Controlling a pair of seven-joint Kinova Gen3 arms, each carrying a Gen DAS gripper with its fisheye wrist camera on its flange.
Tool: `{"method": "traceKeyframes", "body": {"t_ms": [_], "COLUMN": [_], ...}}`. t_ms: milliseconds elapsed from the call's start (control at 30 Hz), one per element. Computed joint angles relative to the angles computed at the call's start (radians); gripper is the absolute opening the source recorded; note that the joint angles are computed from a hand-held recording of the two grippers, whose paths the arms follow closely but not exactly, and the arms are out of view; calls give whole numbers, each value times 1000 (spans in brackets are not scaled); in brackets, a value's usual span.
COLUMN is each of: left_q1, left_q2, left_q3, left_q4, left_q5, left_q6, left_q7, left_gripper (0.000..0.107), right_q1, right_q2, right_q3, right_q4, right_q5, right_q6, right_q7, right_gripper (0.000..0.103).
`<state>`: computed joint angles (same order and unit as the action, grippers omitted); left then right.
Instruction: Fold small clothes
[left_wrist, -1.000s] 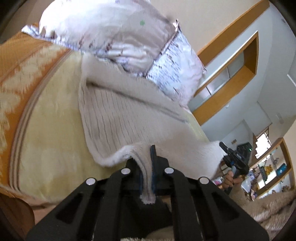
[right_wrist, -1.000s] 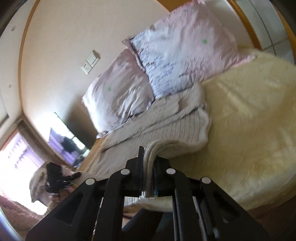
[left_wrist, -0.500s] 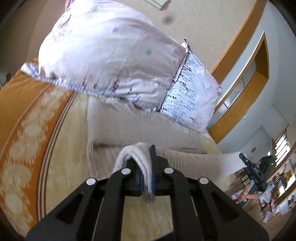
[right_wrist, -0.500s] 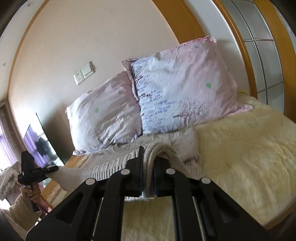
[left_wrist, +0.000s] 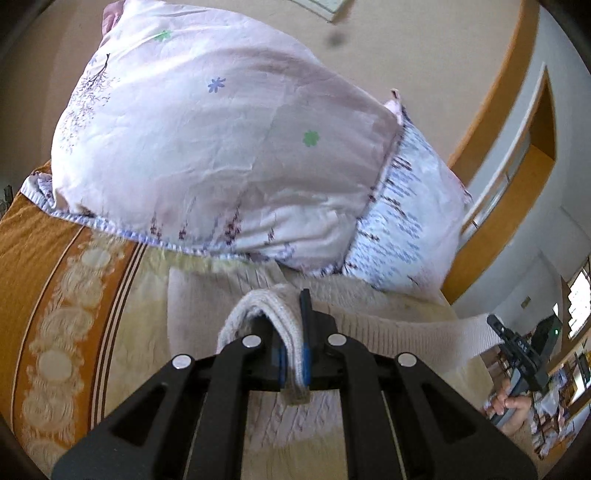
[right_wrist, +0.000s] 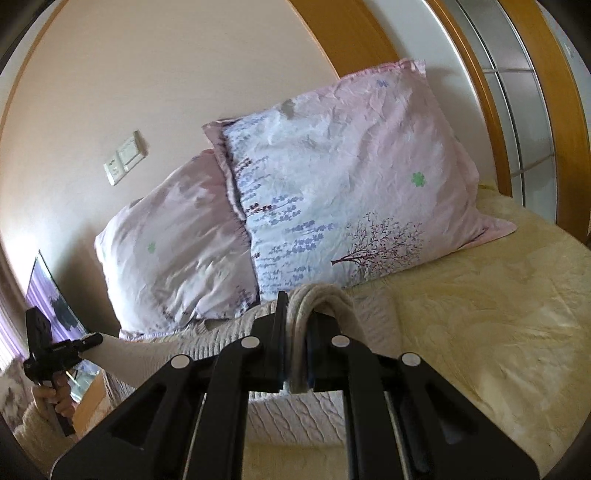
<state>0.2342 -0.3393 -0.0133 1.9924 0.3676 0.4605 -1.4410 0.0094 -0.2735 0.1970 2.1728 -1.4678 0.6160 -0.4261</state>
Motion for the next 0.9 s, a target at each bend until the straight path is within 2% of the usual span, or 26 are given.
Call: {"method": "traceKeyframes", "body": {"t_ms": [100,233,267,367,500,533,600,633,667,733,800,900], "left_q1": [-6,-45,-39,-80,-141,-156,-186,-201,-215,-236,-248,-256], "left_q2": [76,206,242,296,333,339,354,362,369,378,355,315], "left_q3": [-7,-15,-39,-32,-12,-4,11,16,21,31,37,24], "left_q4": [-31,-79,-89,-98,-100,-101,-105,-105,-103,-100,-74,-58], "left_q5": [18,98,138,216,341,362,417,457,497,553,602,610], "left_q6": [-35,-14,6,41,66,71,82,88,91,91,54,43], "left_q7": [5,-9,-18,-52,-141,-149,-166,-179,-199,-221,-255,-292], "left_gripper": [6,6,6,6,6,6,7,7,10,22,43,46], "right_q1": [-15,10,19,32,48,55,52,75,90,112,124,127], "right_q2": [72,182,223,290,318,325,368,397,413,420,407,363], "right_q3": [-6,-63,-77,-106,-147,-158,-149,-163,-174,-198,-209,-204], "right_q4": [-40,-107,-125,-163,-199,-211,-266,-301,-318,-322,-316,-291], "right_q5": [-27,60,89,178,251,267,298,295,282,236,217,216], "right_q6": [-16,-45,-41,-36,-54,-58,-18,16,34,34,35,26], "right_q7": [-34,-197,-237,-359,-476,-511,-593,-619,-630,-602,-572,-530], "right_gripper": [8,8,8,8,9,12,31,50,61,62,62,62]}}
